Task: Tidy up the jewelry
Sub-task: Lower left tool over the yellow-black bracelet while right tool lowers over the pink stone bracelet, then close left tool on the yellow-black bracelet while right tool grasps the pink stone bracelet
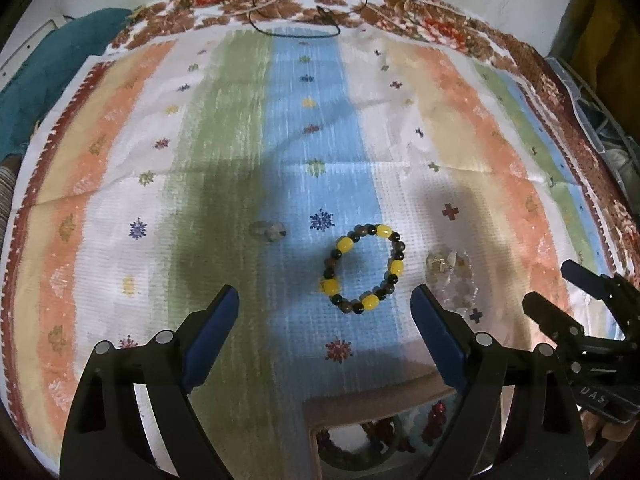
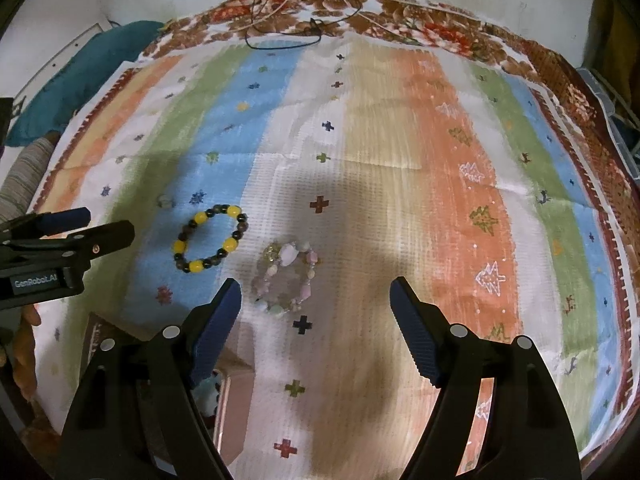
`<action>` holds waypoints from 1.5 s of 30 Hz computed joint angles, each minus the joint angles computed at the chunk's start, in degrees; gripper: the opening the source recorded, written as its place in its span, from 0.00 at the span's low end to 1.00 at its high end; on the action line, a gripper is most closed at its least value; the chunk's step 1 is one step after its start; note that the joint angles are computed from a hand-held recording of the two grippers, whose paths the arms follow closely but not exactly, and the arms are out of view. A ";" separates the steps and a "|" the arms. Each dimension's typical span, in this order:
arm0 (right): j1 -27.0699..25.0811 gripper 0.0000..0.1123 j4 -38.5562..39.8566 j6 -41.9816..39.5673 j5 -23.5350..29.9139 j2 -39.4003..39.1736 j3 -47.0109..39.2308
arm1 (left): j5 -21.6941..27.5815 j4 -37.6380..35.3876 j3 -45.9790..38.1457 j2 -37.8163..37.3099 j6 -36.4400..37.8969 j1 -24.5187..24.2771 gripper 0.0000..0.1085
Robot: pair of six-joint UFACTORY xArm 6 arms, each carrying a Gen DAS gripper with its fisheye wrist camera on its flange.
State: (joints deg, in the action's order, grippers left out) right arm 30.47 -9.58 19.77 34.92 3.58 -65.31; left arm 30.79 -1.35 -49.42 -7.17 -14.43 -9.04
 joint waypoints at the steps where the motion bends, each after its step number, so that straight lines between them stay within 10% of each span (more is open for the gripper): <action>1: -0.07 0.68 -0.26 0.06 0.28 0.53 -0.41 | 0.25 0.24 -0.46 0.81 0.03 0.10 0.80; 29: -0.10 0.68 -2.26 -1.14 6.15 11.62 -8.74 | 5.54 -1.19 -10.43 13.93 7.56 0.70 0.76; 45: 0.15 0.49 0.41 -4.58 7.75 15.11 -11.22 | 5.92 0.18 -12.54 18.03 10.20 1.00 0.49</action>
State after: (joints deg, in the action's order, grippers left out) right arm 30.62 -9.17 15.19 42.67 18.68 -76.52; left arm 36.71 -1.17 -61.95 10.86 -4.23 -8.04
